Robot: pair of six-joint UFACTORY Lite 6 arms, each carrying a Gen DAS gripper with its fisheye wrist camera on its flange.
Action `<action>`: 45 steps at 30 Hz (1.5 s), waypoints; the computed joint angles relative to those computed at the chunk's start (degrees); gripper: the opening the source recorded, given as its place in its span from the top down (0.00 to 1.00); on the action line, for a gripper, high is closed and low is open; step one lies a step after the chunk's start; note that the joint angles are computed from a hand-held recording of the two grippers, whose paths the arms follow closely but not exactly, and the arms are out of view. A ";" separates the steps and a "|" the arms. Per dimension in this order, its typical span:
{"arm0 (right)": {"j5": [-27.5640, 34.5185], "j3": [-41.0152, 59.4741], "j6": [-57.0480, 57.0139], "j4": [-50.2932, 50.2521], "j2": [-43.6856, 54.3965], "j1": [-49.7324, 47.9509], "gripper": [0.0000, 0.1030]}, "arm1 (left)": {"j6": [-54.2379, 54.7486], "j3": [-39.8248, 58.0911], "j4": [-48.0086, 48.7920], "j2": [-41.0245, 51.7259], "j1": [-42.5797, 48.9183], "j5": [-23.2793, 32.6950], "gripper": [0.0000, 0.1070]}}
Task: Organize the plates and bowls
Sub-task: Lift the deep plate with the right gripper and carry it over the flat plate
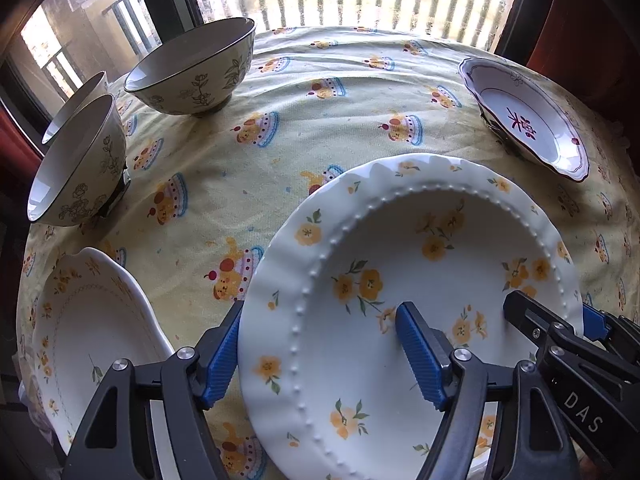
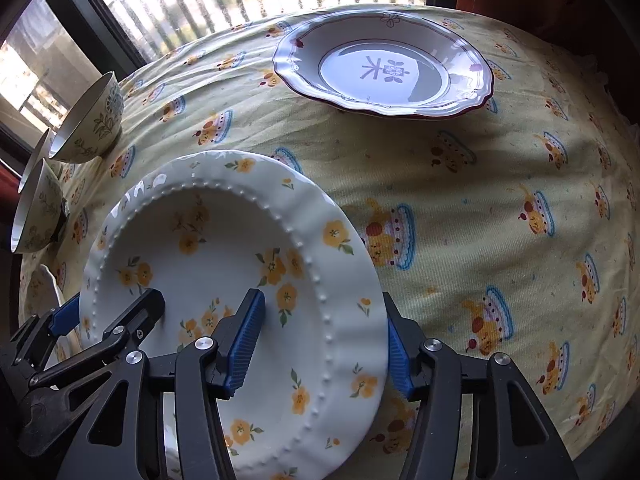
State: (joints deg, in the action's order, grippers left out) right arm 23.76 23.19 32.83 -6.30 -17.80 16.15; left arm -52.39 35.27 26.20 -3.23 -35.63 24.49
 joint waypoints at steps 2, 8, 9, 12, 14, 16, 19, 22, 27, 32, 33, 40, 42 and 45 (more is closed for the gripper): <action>0.80 0.42 0.33 -0.66 -0.01 0.20 0.42 | 0.53 -0.17 -1.58 -0.74 -0.38 0.91 0.31; 5.13 -0.35 4.45 -3.68 -4.55 1.89 0.43 | 0.59 -1.48 -1.82 -5.10 -1.95 2.76 0.32; 5.95 -0.57 5.21 -4.01 -5.57 2.31 0.43 | 1.44 -1.97 -2.34 -6.29 -1.83 2.91 0.32; 8.86 -0.99 9.44 -5.76 -8.86 4.58 0.43 | 5.51 -3.45 -4.86 -10.06 -1.07 3.46 0.32; 11.38 -1.01 14.24 -7.97 -11.14 7.46 0.43 | 8.55 -4.47 -6.72 -12.95 -0.25 4.09 0.32; 14.00 -0.65 19.28 -10.21 -12.83 10.94 0.43 | 11.36 -5.66 -8.33 -16.22 0.71 4.88 0.32; 17.88 0.56 27.05 -13.21 -14.24 16.98 0.43 | 16.17 -7.49 -10.94 -21.16 2.97 6.08 0.32; 22.01 2.42 35.58 -16.16 -14.29 23.82 0.43 | 22.38 -9.28 -14.94 -26.65 6.09 7.75 0.32; 27.30 6.96 47.34 -19.88 -10.98 34.32 0.43 | 37.02 -12.03 -23.29 -35.79 14.27 11.21 0.32; 30.24 13.44 56.04 -22.48 -4.01 42.52 0.43 | 55.09 -14.12 -32.48 -44.06 27.17 16.30 0.32; 30.51 14.74 57.35 -22.75 -2.48 43.82 0.43 | 59.82 -14.32 -34.92 -45.09 30.66 17.33 0.32; 32.20 24.06 64.45 -24.12 8.39 51.04 0.43 | 93.06 -14.32 -50.44 -45.76 57.87 25.30 0.32; 32.43 26.91 65.55 -24.37 11.66 52.47 0.43 | 100.45 -13.93 -53.09 -43.91 64.41 26.73 0.32; 32.26 30.88 66.30 -24.27 16.40 53.77 0.43 | 109.21 -13.47 -55.50 -40.31 72.52 27.96 0.32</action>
State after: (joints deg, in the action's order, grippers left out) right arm 56.03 54.07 99.12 -30.57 -1.40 69.92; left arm 56.82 21.80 -29.30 -43.53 36.89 52.45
